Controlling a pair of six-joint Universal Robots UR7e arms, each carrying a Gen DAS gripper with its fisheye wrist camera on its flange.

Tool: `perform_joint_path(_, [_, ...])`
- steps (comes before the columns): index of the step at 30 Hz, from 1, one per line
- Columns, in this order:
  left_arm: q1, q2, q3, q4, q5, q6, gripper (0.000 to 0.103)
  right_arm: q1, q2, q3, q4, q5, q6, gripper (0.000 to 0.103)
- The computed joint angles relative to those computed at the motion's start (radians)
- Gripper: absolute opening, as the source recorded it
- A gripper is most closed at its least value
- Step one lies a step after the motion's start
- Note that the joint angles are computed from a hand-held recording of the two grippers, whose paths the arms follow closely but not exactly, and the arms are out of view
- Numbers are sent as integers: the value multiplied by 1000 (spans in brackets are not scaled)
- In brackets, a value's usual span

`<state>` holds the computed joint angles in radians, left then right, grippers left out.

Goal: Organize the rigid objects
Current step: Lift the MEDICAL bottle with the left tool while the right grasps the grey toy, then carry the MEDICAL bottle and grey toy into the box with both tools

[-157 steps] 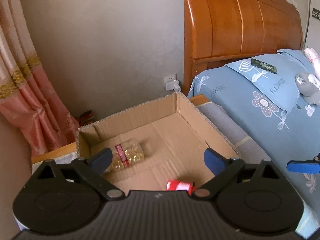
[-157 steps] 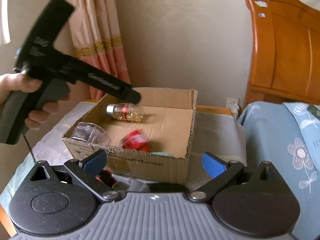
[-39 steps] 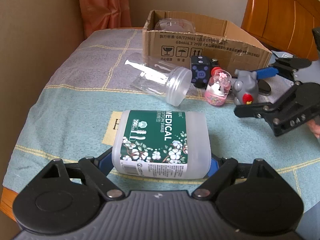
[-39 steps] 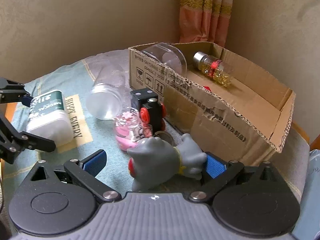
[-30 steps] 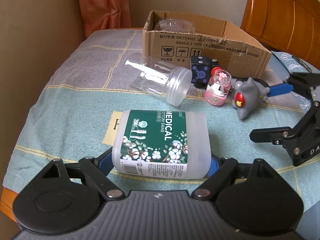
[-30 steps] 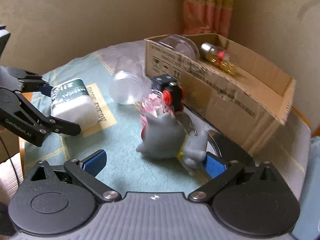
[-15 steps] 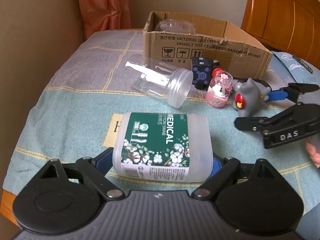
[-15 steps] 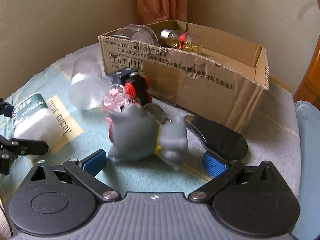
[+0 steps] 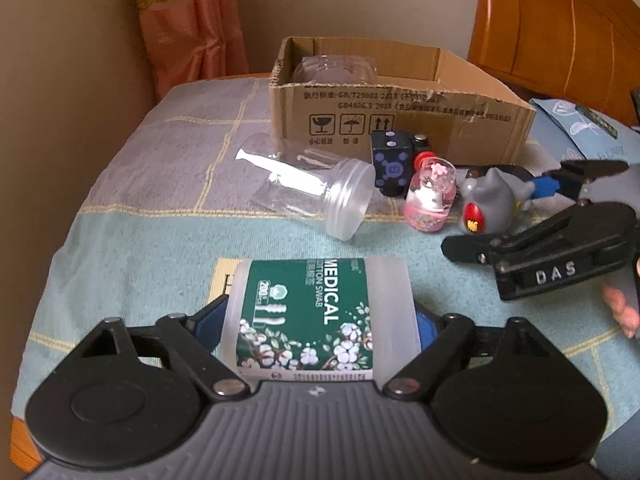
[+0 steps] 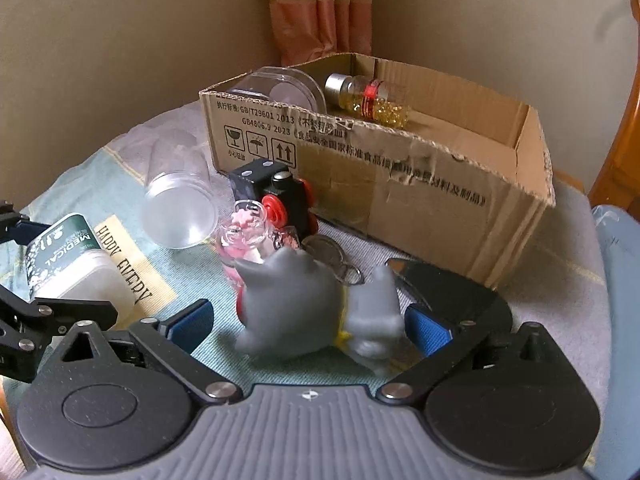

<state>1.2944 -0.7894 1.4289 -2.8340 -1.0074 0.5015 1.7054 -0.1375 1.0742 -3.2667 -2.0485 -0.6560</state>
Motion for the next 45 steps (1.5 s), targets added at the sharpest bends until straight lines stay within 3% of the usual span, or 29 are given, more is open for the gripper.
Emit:
perform_joint_path(7, [1,1,-13,25,-7,15,82,10,-15,23,-8,-17,-10,78])
perform_joint_path(17, [2,-14,-42,101,-35,76,82,29,-51,65,12,-45,-4,77])
perform_joint_path(29, [-11,-24,-179,315,-75,130,82,65,-145,142,15,-61,-11,77])
perform_joint_path(37, [-32,26,-328,429,-126,162,82,83,-140,52,7,-73,-79,77])
perform_joint_path(45, [-55,139,-539,476,-154,209,82,69,-91,-113,76,-105,-71,77])
